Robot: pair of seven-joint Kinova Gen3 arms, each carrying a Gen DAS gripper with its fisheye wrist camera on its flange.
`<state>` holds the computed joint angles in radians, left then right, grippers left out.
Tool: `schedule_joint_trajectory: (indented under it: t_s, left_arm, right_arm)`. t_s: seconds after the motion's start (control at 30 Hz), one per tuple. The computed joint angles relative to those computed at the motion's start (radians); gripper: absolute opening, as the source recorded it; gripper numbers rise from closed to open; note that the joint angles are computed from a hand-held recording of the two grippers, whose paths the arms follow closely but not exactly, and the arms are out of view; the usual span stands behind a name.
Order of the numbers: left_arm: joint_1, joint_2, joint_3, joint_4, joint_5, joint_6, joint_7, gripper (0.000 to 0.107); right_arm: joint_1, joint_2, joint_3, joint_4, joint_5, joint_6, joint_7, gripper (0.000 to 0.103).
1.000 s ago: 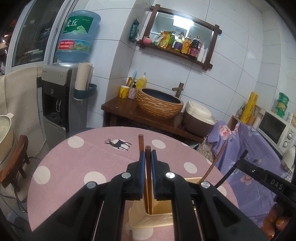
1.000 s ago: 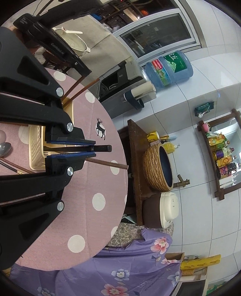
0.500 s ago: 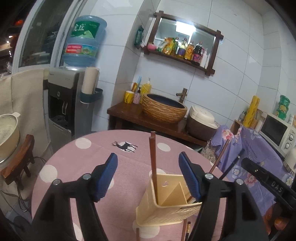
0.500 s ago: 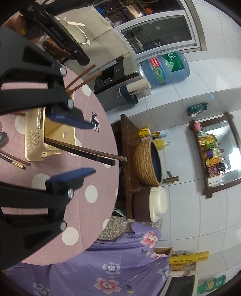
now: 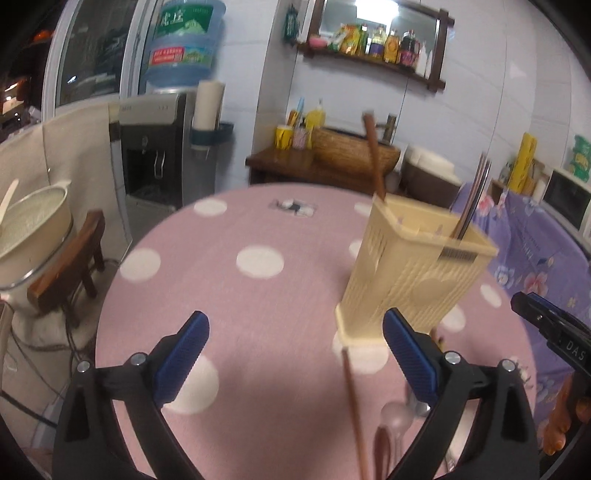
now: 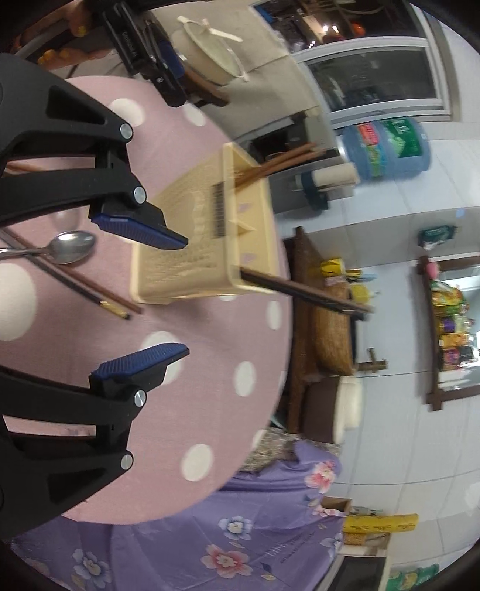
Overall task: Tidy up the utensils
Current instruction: 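Open both grippers to drop the chopsticks into the holder, then move both tools down to the chopsticks and spoons beside the holder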
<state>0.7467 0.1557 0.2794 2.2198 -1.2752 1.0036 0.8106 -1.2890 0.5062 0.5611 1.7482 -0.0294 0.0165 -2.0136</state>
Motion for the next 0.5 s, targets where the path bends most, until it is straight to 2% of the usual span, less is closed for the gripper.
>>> schedule_joint_trajectory:
  t_s: [0.17, 0.33, 0.5]
  left_arm:
    - [0.004, 0.041, -0.006, 0.030, 0.032, -0.070, 0.009, 0.084]
    - [0.023, 0.060, -0.016, 0.044, 0.044, -0.117, 0.018, 0.070]
    - [0.021, 0.067, -0.030, 0.052, 0.023, -0.195, 0.026, 0.055]
  right_arm:
    - [0.079, 0.025, -0.133, 0.019, 0.028, 0.019, 0.019, 0.053]
    - [0.106, 0.043, -0.190, 0.042, 0.030, 0.035, 0.011, 0.053]
    - [0.104, 0.050, -0.189, 0.053, 0.042, 0.053, -0.044, 0.053]
